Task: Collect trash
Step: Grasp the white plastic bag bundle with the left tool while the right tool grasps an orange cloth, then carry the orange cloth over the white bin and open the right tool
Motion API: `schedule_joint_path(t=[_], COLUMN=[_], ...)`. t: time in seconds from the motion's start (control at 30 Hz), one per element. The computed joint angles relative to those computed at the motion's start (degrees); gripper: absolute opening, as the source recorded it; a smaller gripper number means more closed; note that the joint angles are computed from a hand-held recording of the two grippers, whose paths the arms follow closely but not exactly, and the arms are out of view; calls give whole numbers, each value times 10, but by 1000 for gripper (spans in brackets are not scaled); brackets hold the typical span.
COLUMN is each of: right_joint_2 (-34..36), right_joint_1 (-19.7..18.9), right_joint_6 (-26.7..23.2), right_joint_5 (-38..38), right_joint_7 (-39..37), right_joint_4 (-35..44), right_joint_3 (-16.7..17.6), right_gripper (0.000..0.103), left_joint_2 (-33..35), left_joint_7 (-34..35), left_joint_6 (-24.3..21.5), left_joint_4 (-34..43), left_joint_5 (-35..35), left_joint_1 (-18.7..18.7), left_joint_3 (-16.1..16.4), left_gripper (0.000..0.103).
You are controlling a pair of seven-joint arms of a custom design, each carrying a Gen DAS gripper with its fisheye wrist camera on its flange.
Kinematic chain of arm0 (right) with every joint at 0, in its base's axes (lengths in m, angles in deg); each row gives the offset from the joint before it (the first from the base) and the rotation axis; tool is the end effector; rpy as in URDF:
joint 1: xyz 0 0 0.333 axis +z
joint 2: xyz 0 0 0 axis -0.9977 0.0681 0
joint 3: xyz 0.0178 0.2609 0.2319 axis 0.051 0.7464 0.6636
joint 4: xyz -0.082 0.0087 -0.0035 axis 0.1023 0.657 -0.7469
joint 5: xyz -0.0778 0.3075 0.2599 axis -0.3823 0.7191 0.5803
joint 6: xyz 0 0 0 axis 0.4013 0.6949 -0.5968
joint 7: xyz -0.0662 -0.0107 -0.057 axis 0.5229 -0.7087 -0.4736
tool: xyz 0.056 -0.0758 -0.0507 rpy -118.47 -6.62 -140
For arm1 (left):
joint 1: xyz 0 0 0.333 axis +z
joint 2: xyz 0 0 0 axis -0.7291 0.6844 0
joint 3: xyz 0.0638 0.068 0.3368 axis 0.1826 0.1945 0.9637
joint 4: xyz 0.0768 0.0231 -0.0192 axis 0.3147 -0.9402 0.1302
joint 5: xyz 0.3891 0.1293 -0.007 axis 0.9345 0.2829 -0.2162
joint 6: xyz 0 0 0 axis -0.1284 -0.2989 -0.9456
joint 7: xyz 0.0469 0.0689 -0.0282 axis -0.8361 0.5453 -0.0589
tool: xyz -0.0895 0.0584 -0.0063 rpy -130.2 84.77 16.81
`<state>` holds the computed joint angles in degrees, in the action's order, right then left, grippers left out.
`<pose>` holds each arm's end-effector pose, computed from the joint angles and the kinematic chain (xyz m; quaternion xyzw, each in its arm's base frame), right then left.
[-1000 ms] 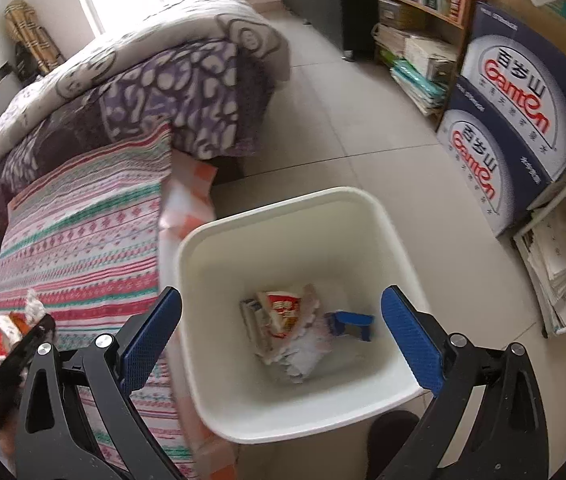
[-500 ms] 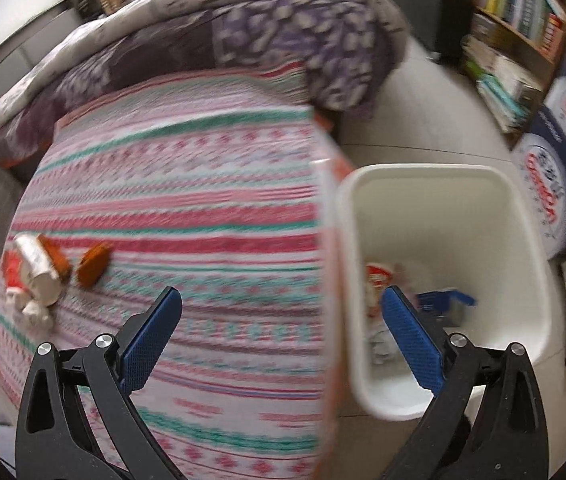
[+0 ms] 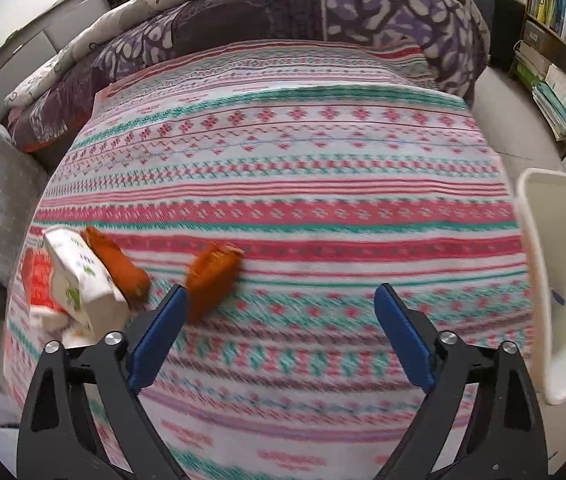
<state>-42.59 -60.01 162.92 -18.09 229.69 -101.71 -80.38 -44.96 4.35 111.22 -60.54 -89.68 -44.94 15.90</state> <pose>0.4823 0.3266 0.3832 -0.5425 0.8021 -0.1447 0.2034 0.4195 -0.0881 0.5245 -0.7209 0.5892 -0.3032 0.2031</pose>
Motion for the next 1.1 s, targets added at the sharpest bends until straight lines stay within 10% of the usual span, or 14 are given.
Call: schedule_joint_path(t=[0.4,0.47,0.53,0.77,1.1], right_joint_2=[68,72,70,25,-65], right_joint_1=[25,38,41,2,-30], right_joint_6=[-23,-22,-15,145,160], right_joint_5=[-28,-73,-95,-54,-209], right_joint_7=[-35,-29,-28,-68,75], right_joint_4=[68,71,68,-3,-25], right_joint_3=[-11,-19,-23,-33,-21], right_gripper=[69,58,25,20,20], left_joint_2=[-1,-2,-2,-1,-3], left_joint_7=[10,11,11,-2,-19], left_joint_6=[-9,-10,-11,-8,9], left_joint_4=[-4,-6,-6,-7,-9], left_joint_5=[-4,-4,-3,9,34], left_joint_1=[9,11,13,28,30], left_joint_3=[14,15,14,0,-15], left_gripper=[35,35,35,35,35])
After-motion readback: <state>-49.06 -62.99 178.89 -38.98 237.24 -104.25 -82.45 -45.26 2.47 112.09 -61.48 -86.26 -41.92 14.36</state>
